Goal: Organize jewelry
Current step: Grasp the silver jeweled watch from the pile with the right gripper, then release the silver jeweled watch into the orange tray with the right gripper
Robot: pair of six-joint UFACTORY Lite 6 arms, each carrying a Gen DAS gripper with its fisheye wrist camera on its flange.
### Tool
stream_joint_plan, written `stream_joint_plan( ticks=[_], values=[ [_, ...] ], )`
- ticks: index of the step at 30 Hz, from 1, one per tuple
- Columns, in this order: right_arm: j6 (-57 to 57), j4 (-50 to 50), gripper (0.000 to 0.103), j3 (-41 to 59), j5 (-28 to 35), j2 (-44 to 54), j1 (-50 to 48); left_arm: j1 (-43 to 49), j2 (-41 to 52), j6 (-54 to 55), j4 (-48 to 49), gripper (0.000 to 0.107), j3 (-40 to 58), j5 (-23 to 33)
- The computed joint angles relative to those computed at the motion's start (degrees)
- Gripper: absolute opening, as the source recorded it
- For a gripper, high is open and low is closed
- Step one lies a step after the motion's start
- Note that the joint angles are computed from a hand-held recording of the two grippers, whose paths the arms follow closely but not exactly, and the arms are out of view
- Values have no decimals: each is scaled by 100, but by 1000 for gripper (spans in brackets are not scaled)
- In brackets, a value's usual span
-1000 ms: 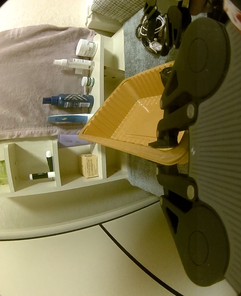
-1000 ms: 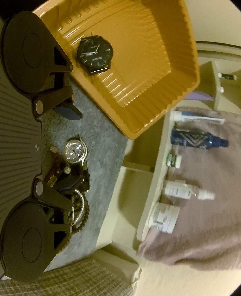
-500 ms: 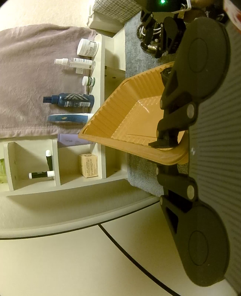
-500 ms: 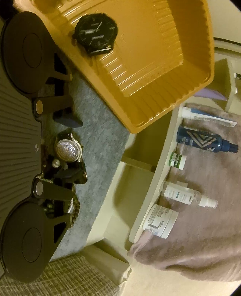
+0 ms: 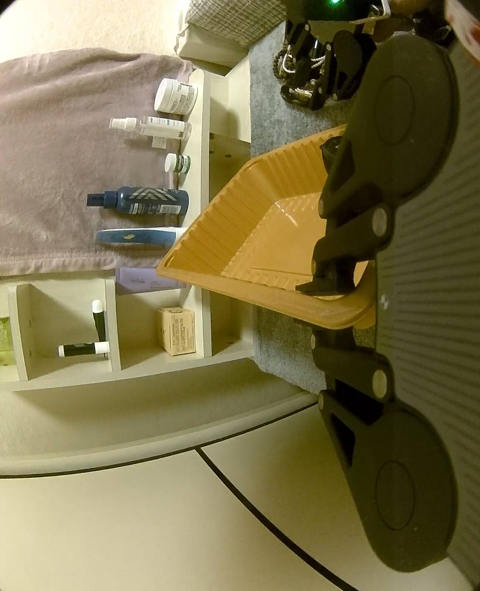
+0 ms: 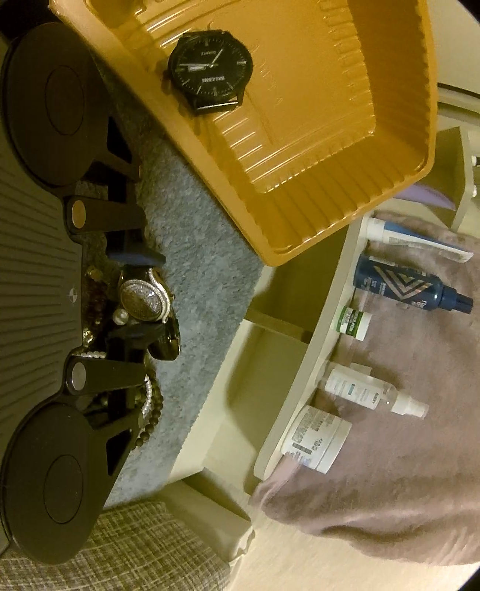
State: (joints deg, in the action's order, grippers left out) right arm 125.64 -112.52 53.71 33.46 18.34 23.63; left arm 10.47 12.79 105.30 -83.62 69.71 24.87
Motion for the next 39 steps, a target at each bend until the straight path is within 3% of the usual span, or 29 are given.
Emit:
stream_joint_plan(
  ticks=[10, 26, 39],
  values=[
    [195, -388, 33, -15, 7, -415, 104, 5, 4, -2, 3, 7, 5, 8],
    [1547, -2510, 33, 712, -1196, -342, 278, 15, -1, -96, 72, 7, 22, 48],
    [2427, -3588, 33, 883, -1669, -160, 222, 10, -5, -130, 98, 7, 32, 49]
  ],
)
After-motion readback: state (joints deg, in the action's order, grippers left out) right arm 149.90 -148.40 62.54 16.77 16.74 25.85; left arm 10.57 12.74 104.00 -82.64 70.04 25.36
